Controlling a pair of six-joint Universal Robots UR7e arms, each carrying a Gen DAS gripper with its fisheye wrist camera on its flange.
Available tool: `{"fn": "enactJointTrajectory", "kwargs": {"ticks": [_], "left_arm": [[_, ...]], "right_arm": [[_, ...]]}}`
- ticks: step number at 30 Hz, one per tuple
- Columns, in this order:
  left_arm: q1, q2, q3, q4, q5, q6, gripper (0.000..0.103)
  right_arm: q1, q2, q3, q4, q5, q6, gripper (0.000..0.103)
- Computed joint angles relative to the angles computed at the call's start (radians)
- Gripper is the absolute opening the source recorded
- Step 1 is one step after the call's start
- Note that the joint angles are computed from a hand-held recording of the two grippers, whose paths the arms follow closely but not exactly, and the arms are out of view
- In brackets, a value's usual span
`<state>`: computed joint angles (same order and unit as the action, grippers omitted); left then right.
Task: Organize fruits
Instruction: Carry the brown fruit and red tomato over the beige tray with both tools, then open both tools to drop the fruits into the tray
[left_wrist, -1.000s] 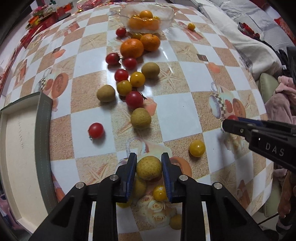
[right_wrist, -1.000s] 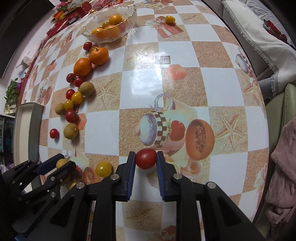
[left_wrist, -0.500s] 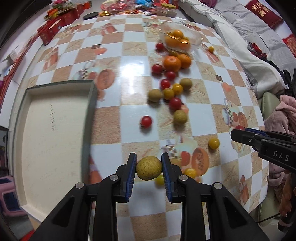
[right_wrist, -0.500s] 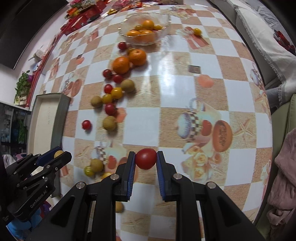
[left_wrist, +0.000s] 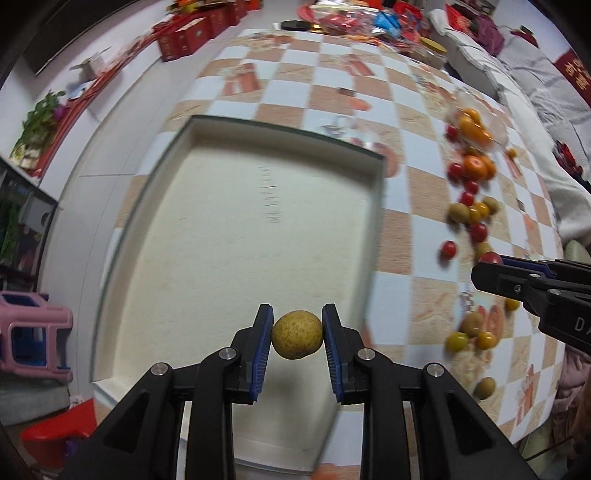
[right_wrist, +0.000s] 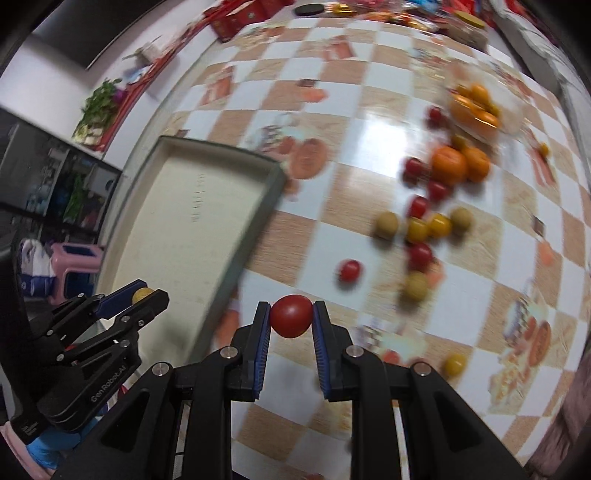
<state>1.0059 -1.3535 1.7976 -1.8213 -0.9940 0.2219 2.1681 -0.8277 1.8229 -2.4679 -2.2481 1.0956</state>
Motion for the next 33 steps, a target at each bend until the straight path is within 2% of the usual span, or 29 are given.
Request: {"fn": "enactJointTrajectory", "kwargs": {"ticks": [5,10,21,22,23,24,25,26,27,30,32,33], "left_arm": [[0.061,0.024,-0.033,-0.035,0.079,0.029,0.029],[0.107,0.057,-0.047,-0.068,0.145,0.047,0.029],[0.130,0.050,-0.017,-0.132,0.148,0.104,0.030],[0.129,0.048,-0.019,-0.120,0.146,0.098,0.036],[0.132,0.051,-0.025,-0.109,0.145,0.094,0.062],[0.132,0.047,-0.022,-0.114,0.150,0.093,0.076],[0.129,0.037,-0.006,-0.153,0.156,0.107,0.086],[0.129,0.028,0.006,-0.187,0.154,0.127,0.086],[0.130,0.026,0.004,-0.178,0.152,0.129,0.086],[0.133,0.029,-0.006,-0.145,0.166,0.116,0.086],[0.135,0.031,-0.012,-0.127,0.168,0.104,0.086],[0.134,0.030,-0.014,-0.114,0.172,0.098,0.086]], "right_arm": [[-0.030,0.108,-0.126,-0.015,0.052,-0.113,0.024],[-0.063,0.204,-0.246,0.044,0.078,-0.184,0.024],[-0.089,0.311,-0.388,0.178,0.067,-0.245,0.025],[-0.090,0.318,-0.401,0.194,0.064,-0.251,0.026],[-0.088,0.325,-0.411,0.200,0.056,-0.264,0.029],[-0.087,0.332,-0.423,0.204,0.059,-0.277,0.034],[-0.085,0.338,-0.434,0.201,0.071,-0.290,0.046],[-0.085,0.343,-0.444,0.214,0.070,-0.294,0.062],[-0.080,0.347,-0.454,0.230,0.056,-0.289,0.067],[-0.076,0.335,-0.440,0.201,0.049,-0.283,0.072],[-0.073,0.324,-0.429,0.173,0.038,-0.278,0.083],[-0.070,0.315,-0.417,0.155,0.027,-0.279,0.083]]}}
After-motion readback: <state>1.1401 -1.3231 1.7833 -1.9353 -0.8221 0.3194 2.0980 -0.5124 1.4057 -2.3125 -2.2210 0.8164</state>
